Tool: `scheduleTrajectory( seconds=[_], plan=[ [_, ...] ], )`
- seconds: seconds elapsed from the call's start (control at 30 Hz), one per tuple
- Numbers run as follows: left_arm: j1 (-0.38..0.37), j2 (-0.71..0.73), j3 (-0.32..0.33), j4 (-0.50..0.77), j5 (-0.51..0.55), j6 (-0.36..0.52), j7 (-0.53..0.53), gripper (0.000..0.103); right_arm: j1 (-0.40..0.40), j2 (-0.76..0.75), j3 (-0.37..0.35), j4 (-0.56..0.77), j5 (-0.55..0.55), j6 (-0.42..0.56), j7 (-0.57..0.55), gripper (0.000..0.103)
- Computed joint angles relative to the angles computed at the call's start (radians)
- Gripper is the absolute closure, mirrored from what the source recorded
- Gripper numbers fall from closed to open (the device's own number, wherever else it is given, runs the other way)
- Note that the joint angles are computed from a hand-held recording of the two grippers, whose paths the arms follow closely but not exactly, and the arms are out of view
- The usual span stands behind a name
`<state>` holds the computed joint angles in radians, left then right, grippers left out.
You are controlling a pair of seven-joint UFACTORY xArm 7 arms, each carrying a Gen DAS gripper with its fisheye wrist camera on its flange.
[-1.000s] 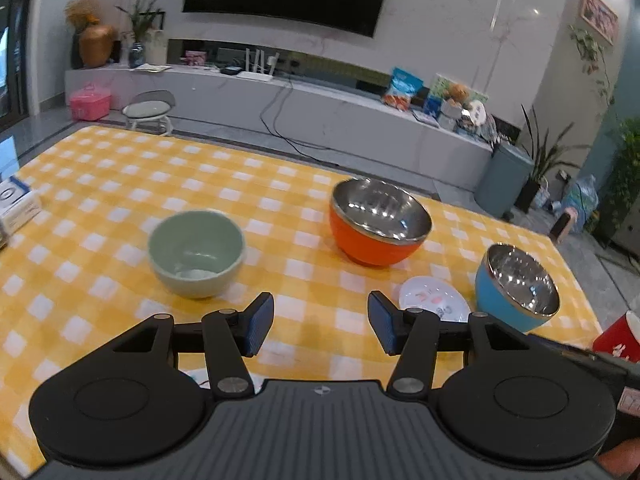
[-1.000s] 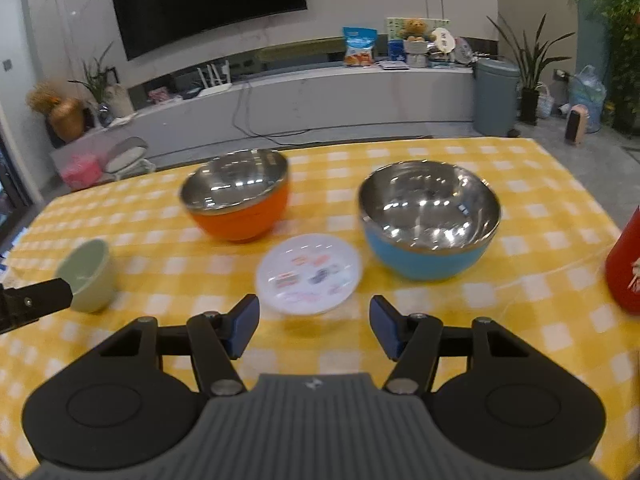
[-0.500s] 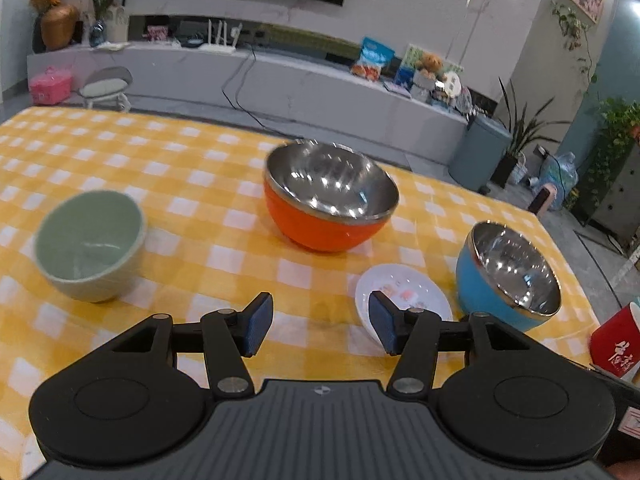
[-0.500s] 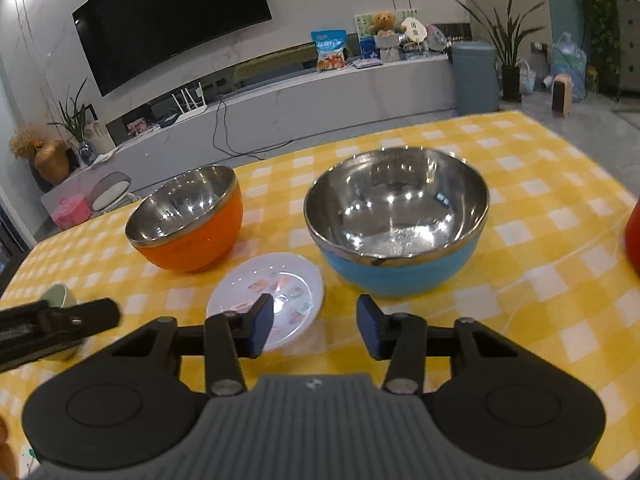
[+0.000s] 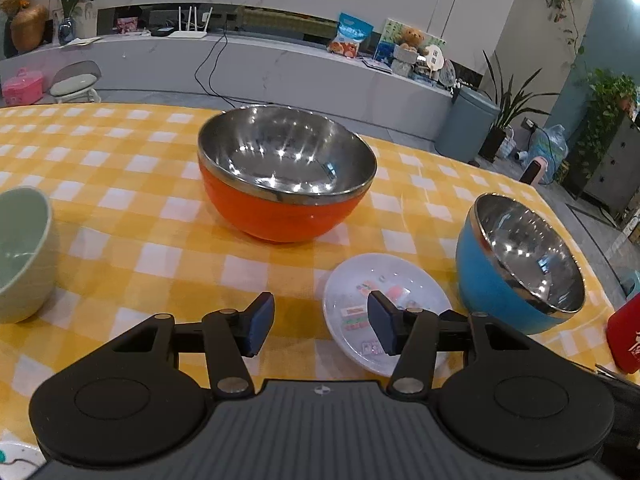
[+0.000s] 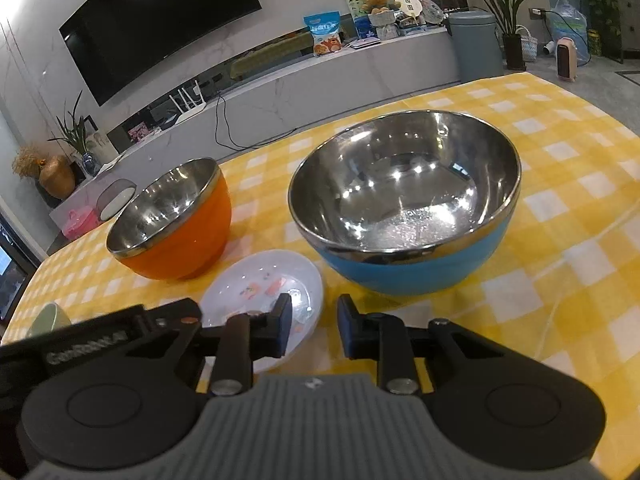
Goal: Organize plates and bowls
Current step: 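Move both grippers to the small white sticker plate rim and close on it, then lift the small sticker plate with both grippers and carry it toward the person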
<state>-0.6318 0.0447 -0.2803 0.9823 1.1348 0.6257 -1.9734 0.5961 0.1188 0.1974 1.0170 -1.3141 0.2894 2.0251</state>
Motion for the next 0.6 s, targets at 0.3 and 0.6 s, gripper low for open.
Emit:
scheduleTrajectory(
  seconds=[0.3,0.6],
  plan=[
    [-0.013,0.051,0.018,0.033,0.007,-0.023,-0.003,0.066,-0.005,0.013,-0.016,-0.008,-0.011,-0.041,0.020,0.089],
    [-0.037,0.057,0.030,0.045,-0.014,-0.004,0.033,0.096,-0.003,0.007,-0.013,-0.013,0.000,-0.035,0.013,0.097]
  ],
)
